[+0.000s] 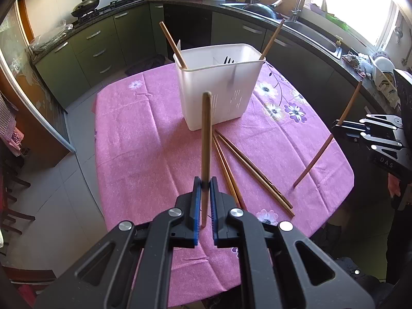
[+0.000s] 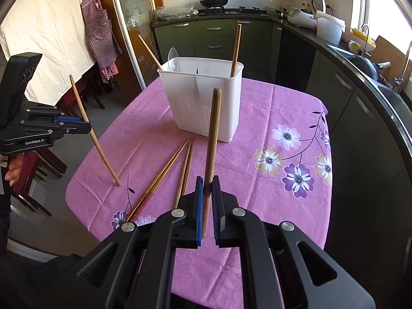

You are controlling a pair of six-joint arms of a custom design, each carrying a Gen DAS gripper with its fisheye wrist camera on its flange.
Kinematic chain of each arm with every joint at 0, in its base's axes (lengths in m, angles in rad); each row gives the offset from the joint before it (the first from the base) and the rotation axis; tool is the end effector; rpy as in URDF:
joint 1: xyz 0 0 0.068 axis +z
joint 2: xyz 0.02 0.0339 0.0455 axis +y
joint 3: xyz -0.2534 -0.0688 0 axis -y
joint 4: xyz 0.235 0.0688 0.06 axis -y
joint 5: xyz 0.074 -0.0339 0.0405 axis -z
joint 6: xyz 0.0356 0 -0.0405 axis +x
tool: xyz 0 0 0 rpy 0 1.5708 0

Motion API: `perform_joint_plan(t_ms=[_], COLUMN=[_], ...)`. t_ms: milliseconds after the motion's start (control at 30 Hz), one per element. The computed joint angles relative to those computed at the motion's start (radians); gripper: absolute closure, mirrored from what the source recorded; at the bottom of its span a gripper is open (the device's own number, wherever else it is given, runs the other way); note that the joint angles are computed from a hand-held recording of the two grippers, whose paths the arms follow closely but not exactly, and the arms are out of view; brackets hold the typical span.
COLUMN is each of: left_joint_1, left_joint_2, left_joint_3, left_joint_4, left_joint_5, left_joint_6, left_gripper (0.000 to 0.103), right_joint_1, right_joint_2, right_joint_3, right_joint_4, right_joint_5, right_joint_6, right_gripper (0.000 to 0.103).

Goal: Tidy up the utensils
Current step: 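Grasp a chopstick with the right gripper and lift it upright while the left gripper holds its chopstick, then drop the chopstick into the basket with the left gripper while the right gripper carries its chopstick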

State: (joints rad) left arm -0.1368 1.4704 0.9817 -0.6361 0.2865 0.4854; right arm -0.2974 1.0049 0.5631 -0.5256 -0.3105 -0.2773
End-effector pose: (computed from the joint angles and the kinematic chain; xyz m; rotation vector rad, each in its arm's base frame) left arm 0.2730 -0.0477 0.2107 0.8910 2.4889 -0.2714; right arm 0.1786 -0.0434 0.1923 -0.0957 2.4764 0.1532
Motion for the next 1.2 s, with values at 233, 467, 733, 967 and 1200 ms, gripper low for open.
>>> perform_joint_plan(t_ms=[233, 467, 733, 967, 1200], left_joint_1=[-0.012, -0.026, -0.087, -0.176, -0.244], left_joint_2=[-0.012, -0.017, 0.061, 0.157, 0.293], left_joint_3=[-0.008, 0.031, 0.308, 0.636, 0.898], left_joint_4=[-0.001, -0.025, -0.187, -0.314, -0.326], left_joint_5=[-0.012, -0.007, 0.023, -0.016, -0.125], left_joint_6=[-0.004, -0.018, -0.083, -0.164, -0.242], left_gripper=[0.096, 0.096, 0.096, 0.096, 0.096], right_joint_1=[0.002, -0.024, -0.034, -0.077, -0.129], right_joint_2=[-0.022, -0.014, -0.003, 0.011, 0.028], right_joint_3=[-0.018, -0.013, -0.011, -0.009, -0.007], right_joint_4=[0.005, 0.001, 0.006, 0.007, 0.007], right_joint_5=[-0.004, -0.023, -0.035, -0.067, -0.114], right_joint_6=[-0.003, -0.018, -0.034, -0.067, -0.108], right_gripper=[0.096, 0.096, 0.096, 0.095, 0.095])
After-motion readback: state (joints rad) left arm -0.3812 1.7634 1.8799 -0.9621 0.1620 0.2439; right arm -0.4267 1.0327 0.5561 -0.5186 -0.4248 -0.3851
